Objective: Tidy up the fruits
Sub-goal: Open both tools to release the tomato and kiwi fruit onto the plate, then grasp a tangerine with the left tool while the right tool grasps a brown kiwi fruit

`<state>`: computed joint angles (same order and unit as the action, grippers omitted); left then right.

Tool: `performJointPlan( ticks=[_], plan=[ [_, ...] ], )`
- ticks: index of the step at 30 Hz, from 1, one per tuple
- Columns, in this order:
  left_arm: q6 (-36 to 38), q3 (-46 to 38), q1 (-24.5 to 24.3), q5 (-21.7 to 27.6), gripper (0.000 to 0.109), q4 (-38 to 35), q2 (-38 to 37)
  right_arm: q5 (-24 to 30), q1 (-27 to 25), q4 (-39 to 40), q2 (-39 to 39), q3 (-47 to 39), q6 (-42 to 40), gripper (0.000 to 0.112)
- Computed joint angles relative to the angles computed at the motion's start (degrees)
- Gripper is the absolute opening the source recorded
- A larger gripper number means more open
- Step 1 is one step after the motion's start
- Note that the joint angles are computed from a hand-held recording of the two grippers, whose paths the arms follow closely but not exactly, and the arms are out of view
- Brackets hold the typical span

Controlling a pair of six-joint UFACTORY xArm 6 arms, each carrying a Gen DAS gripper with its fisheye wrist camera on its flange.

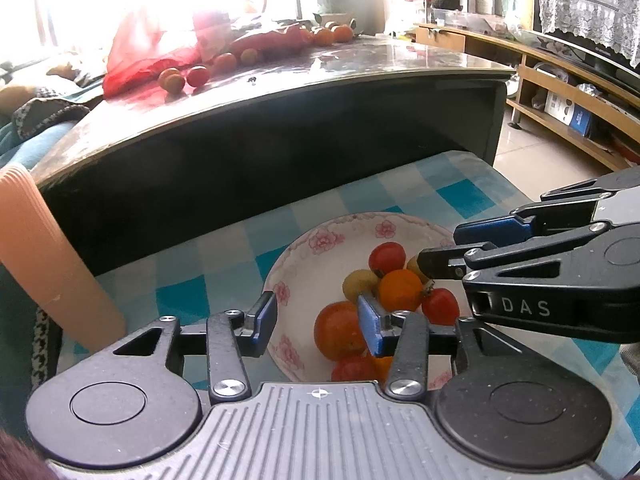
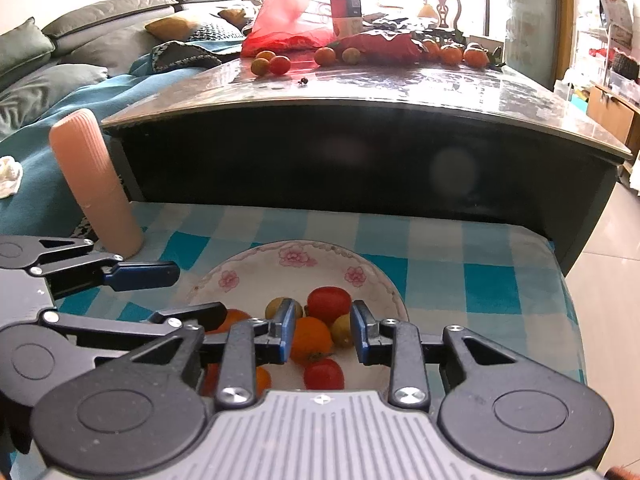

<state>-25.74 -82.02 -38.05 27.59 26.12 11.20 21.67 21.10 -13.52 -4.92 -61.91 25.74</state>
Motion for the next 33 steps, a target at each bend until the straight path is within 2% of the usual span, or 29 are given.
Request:
performJointPlan(
  ticks=[15,24,33],
  plan=[
    [-0.21,8.80,-0.48,1.51,0.057,-1.06,-8.29,2.22,4.23,-1.23,-8.08,6.57,2.74,0.046],
    [-0.16,14.59,0.12,2.50,0.058,-2.79,-13.72,6.02,8.29,-1.54,-13.23,11.41,4.16,0.046],
    [0.00,17.39,1.17,2.83,0.059,-3.29,-16.06,6.54,12.38,2.17,-12.24,12.66,0.35,0.047]
  ],
)
